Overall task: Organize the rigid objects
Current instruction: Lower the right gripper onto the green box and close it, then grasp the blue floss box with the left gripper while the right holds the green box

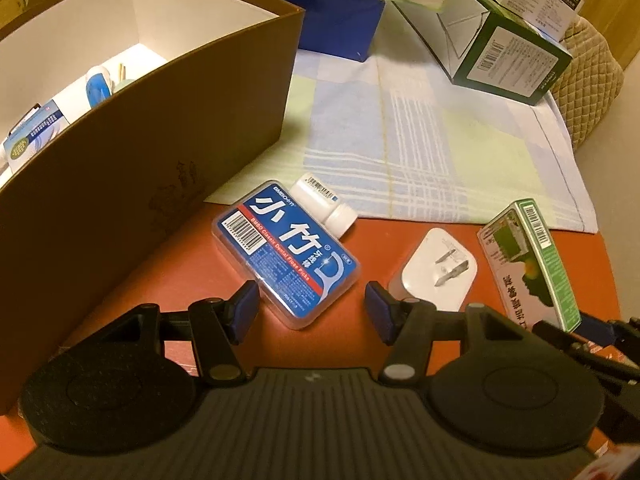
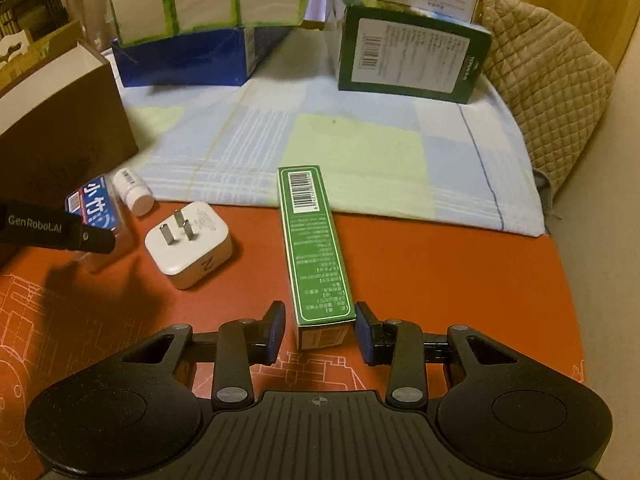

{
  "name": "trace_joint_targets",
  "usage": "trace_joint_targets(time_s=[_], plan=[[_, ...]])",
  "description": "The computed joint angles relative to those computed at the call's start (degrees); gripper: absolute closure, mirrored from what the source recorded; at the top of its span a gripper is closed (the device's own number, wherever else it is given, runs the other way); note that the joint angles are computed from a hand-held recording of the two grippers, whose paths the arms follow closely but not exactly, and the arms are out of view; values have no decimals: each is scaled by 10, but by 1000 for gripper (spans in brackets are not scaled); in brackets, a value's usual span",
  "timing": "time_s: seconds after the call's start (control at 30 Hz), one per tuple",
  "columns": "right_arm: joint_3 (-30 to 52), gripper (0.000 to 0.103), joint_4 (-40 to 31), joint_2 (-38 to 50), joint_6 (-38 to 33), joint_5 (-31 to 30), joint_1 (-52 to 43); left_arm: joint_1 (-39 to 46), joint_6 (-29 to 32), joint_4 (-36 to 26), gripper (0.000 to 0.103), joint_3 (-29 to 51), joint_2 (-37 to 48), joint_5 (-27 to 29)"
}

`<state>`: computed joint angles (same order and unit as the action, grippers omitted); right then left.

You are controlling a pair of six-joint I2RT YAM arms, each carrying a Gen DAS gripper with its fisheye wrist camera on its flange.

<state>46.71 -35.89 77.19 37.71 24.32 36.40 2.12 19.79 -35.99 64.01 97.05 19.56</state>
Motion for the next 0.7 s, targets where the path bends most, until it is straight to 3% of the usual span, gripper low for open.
trace_joint_targets(time_s=[0.2, 0.53, 0.7], plan=[[-4, 66, 3, 0, -2, -12, -10, -7, -22, 5, 46, 8, 12, -18], [-15, 65, 7, -20, -13, -31, -46, 58, 12, 32, 46, -22, -1, -63], [-21, 65, 11, -34, -27, -44, -63, 73, 38, 5, 46, -19, -19, -24]])
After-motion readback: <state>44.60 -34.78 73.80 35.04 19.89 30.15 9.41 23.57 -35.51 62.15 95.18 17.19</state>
